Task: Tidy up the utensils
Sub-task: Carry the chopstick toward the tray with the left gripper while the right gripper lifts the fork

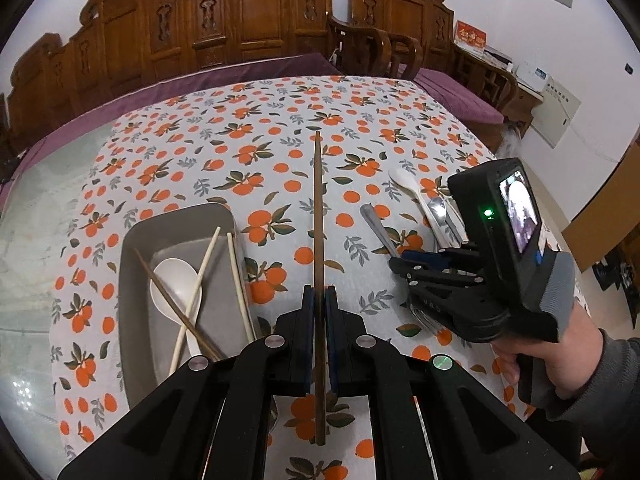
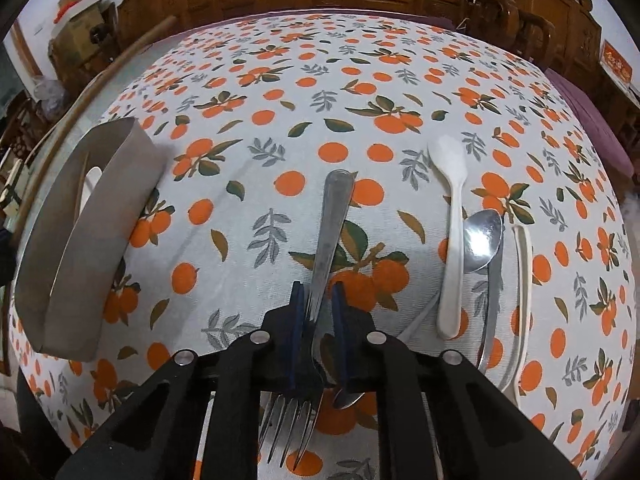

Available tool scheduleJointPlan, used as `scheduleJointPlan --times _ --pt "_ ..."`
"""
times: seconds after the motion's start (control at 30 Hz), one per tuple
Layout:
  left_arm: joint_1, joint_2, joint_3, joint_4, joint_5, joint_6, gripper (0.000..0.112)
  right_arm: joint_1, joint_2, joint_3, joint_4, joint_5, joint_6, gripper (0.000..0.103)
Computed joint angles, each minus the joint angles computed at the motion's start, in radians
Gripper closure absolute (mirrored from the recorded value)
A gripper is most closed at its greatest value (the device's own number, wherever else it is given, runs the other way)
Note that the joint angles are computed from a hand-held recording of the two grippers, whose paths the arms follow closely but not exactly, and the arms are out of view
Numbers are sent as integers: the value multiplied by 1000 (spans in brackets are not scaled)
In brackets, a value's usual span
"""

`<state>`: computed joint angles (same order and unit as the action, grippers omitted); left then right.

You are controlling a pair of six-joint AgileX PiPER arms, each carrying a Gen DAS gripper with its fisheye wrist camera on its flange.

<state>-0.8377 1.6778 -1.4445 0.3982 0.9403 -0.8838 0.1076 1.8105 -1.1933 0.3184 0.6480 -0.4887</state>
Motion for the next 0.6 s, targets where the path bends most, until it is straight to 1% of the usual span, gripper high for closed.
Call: scheduleJointPlan --times 0.07,0.2,0.37,0.6 --pt "-5 -17 8 9 5 -9 108 14 -4 5 -45 -14 34 92" --pt "-10 -49 28 21 16 -20 108 9 2 -8 -47 3 57 94" --pt "0 -87 62 25 23 -22 108 1 -11 4 -6 23 27 95" --pt "27 -150 131 33 26 -29 108 -6 -76 41 66 33 -40 95"
